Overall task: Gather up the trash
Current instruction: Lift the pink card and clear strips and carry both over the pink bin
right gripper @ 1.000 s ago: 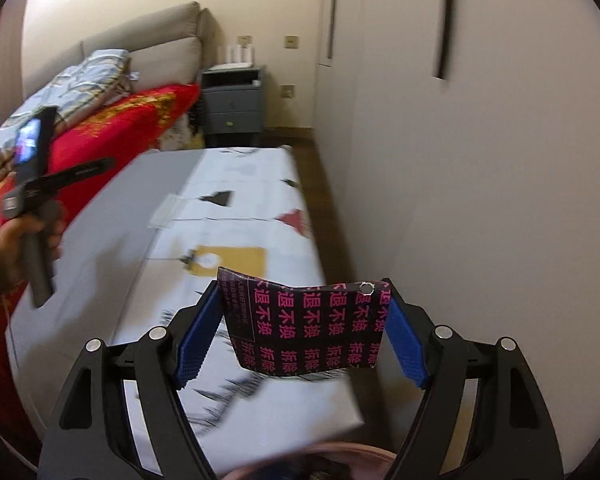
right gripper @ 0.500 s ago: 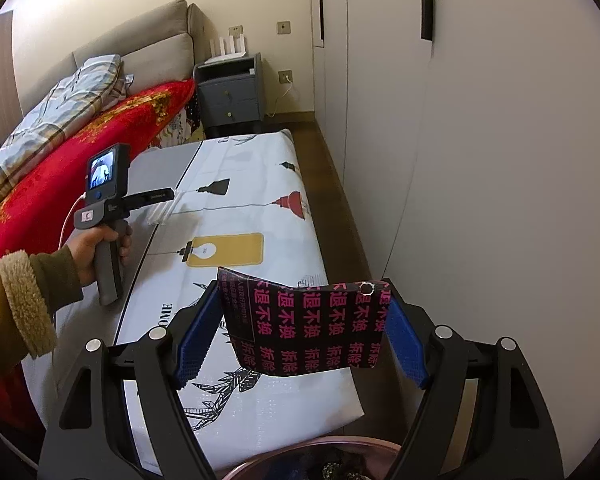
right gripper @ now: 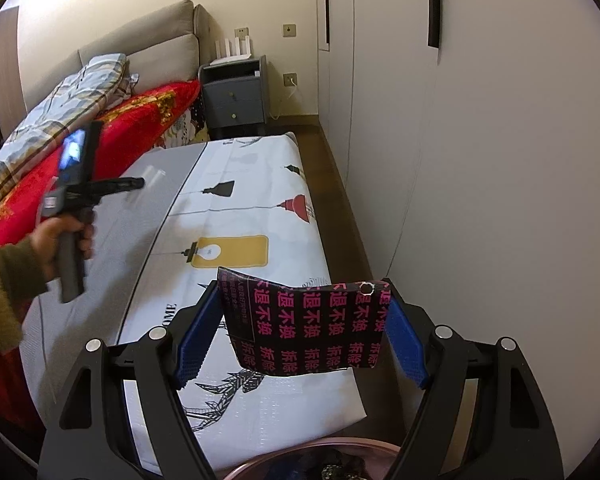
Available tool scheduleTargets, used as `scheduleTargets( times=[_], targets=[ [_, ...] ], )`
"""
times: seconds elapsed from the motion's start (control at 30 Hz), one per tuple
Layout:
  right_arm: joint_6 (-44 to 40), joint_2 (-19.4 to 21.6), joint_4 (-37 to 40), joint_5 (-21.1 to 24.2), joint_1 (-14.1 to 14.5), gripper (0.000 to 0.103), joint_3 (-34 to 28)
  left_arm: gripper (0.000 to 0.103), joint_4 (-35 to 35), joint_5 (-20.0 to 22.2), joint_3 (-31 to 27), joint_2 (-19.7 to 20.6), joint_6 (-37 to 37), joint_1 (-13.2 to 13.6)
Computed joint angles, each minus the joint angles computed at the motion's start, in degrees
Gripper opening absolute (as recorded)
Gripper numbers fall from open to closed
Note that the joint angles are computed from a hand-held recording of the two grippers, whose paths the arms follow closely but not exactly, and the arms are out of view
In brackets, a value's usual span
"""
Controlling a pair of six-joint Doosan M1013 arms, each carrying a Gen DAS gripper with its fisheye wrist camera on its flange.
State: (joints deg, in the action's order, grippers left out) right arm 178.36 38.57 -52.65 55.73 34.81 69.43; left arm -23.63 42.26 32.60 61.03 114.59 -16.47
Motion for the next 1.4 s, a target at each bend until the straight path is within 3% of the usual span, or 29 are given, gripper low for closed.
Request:
scheduleTargets(
  times=[0.17, 0.37, 0.67, 0.97, 1.4],
  targets=[
    [5.2, -1.6, -5.6, -0.8, 1.6, 0.076, 0.5, 0.005, -9.5, -4.3, 15.2, -11.3, 12.1, 1.1],
    [8.8, -4.6, -13.9, -1.9, 5.6, 0.076, 0.6, 0.005, -19.7, -7.5, 30.3, -23.0, 23.7, 2.5],
    [7.0, -8.2, -15.2, 2.0, 13.2, 0.076, 2.4, 0.005, -29.5, -6.1, 49.2, -36.5, 35.4, 4.6],
    [6.3, -9.5, -11.4, 8.0, 18.4, 0.076, 5.6, 0.005, -33.2, -4.3, 61.3, -43.4, 41.4, 5.3],
    [10.6, -11.5, -9.4, 11.1, 19.8, 0.076, 10.0, 0.005, -31.1, -2.8, 65.4, -45.5, 41.8, 2.9]
  ],
)
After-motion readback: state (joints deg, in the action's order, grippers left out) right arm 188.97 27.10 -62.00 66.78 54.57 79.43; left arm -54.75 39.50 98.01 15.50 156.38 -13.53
